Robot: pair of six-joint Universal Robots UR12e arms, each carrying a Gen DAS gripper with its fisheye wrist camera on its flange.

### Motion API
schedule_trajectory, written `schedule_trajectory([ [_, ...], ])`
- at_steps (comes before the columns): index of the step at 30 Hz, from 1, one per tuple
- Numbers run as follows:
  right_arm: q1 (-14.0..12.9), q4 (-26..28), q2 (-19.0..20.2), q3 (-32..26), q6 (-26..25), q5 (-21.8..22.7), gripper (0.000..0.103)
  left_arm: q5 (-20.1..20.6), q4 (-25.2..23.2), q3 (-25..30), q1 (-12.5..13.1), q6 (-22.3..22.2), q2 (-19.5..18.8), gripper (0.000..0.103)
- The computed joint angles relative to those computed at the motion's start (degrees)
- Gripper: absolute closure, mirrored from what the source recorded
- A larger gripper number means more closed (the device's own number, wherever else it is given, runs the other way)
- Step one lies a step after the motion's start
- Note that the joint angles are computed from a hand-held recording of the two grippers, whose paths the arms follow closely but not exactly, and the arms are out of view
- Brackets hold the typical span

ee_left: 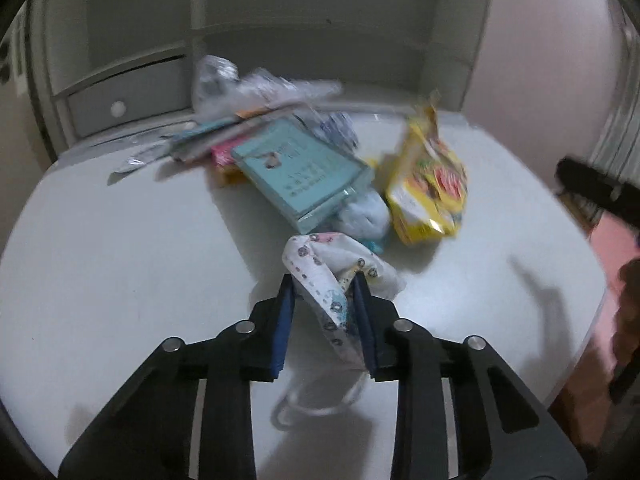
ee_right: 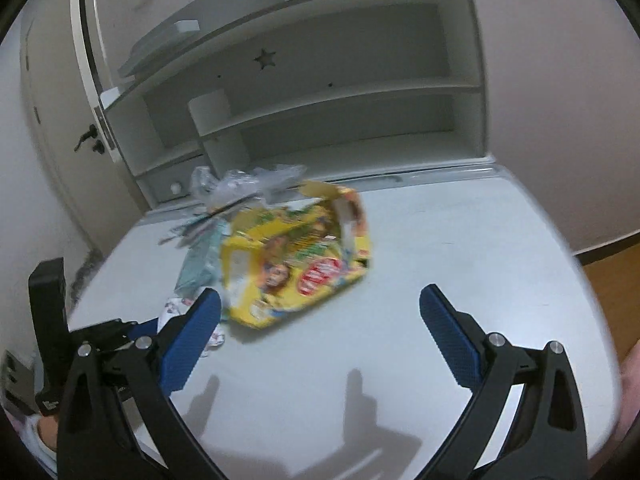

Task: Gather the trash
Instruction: 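Grasp the white mask with left gripper while right gripper grasps yellow chip bag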

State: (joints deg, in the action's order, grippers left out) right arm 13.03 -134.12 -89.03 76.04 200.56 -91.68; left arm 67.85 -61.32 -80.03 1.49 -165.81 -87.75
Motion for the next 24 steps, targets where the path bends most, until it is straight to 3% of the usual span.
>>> schedule_trajectory([
  [2,0.61,0.75,2.15,-2.86,0.67,0.66,0.007,-0.32,1.68,0.02,1.12,-1.71,0.46,0.075],
  [7,2.91,4.16,7.63,-10.56,5.46,-2.72,0.007,-1.0,5.2,1.15,3.84,-4.65,0.03,0.075],
  [9,4.46,6.93,10.37,-14.2,6.84,-6.92,0.009,-1.23,6.04,1.41,4.6,-5.48,-0.22,0.075],
  [13,6.2,14.9,14.58,-19.81,7.56,-14.23,0.032,-1.65,5.6,2.73,5.67,-6.14,-1.51,0.074],
  [16,5.0,18.03,14.92,-19.91,10.47,-12.95,0.046,-2.37,5.12,3.1,6.23,-6.38,-2.07,0.074],
  [18,4.19,16.46,14.1,-18.3,10.45,-11.31,0.047,-3.01,4.8,3.2,6.52,-6.52,-2.32,0.074],
  [20,3.7,14.5,13.19,-16.73,9.84,-10.76,0.062,-3.64,4.25,3.4,6.65,-6.21,-2.65,0.074],
  [24,2.55,12.43,10.84,-13.47,9.57,-9.41,0.069,-5.25,2.75,3.81,6.72,-5.69,-3.08,0.074],
])
